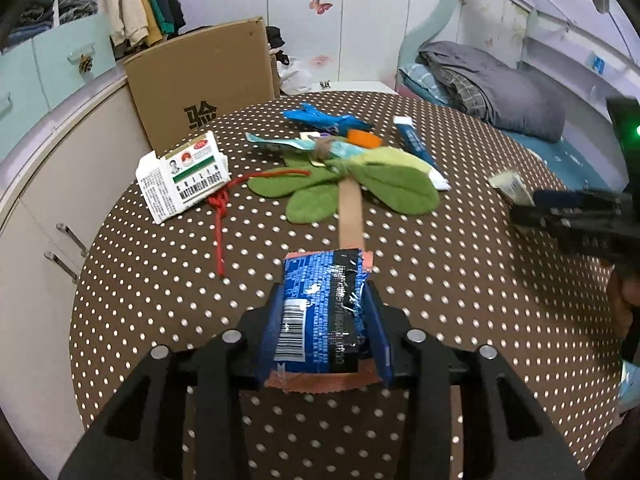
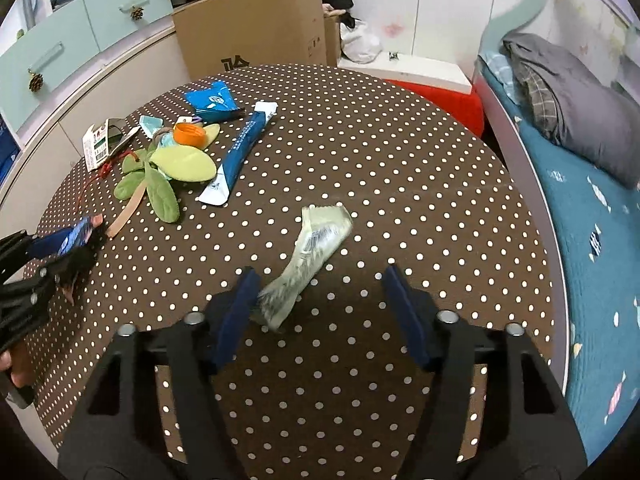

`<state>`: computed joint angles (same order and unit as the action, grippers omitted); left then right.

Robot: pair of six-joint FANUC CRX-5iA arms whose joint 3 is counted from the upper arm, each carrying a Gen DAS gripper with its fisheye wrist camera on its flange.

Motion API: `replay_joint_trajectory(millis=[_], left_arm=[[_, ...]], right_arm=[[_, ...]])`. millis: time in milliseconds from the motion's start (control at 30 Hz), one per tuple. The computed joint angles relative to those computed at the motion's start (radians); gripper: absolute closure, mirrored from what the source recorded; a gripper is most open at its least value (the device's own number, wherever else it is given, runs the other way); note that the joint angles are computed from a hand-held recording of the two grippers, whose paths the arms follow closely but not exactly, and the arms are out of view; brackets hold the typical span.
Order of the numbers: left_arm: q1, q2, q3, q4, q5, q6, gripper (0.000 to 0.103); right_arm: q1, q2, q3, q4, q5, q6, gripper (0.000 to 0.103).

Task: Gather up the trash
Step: 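Grasp the blue snack wrapper with the left tool while the right tool grasps the clear plastic wrapper, then carry both wrappers over to the trash bin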

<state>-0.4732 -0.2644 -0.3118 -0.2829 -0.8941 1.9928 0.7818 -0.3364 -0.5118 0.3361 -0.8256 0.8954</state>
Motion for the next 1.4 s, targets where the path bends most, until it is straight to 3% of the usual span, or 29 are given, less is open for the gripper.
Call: replay_joint_trajectory(millis=[33,167,200,300,433,467,533,867,1000,1233,1400], left_arm=[[-0.013,0.005,0.008,-0.015,-0.009,0.022,0.064],[-0.006,-0.006,-0.01,0.035,0.015,0.029,0.068],[-0.013,-0.005,-0.009,0.034,0.015,0.034,0.068],[-0.05,0.002,-0.001,0.008,0.01,0.077,0.068],[-0.053,-0.009,-0.013,0.023,0.021,0.106,0.068],[-0.054,-0.01,-0.014,0.026,0.023,0.109,0.068],[-0.066,-0.014,-0.012,0.018,0.021,0.13,0.069],[-0.07,-0.011,0.024,0.061,0.067,0.111,0.069],[-0.093,0.023,0.079,0.062,0.096,0.105,0.069],[-0.154,0.134,0.234,0.054,0.141,0.093,0.069],[-0.183,0.227,0.337,0.101,0.184,0.031,0.069]], right_arm=[[0.004,-0.003,-0.008,0.016,0.002,-0.009,0.071],[-0.041,-0.015,0.023,-0.101,0.004,0.09,0.074],[-0.057,-0.017,0.034,-0.136,0.001,0.113,0.073],[-0.087,-0.026,0.044,-0.179,0.012,0.13,0.048],[-0.102,-0.004,0.056,-0.161,0.033,0.121,0.048],[-0.108,0.018,0.071,-0.165,0.023,0.132,0.051],[-0.091,0.041,0.073,-0.114,0.008,0.116,0.082],[-0.137,-0.045,0.08,-0.255,0.035,0.266,0.086],[-0.203,-0.096,0.105,-0.332,0.036,0.335,0.086],[-0.418,-0.149,0.202,-0.537,0.007,0.511,0.086],[-0.571,-0.165,0.226,-0.585,0.0,0.559,0.086]])
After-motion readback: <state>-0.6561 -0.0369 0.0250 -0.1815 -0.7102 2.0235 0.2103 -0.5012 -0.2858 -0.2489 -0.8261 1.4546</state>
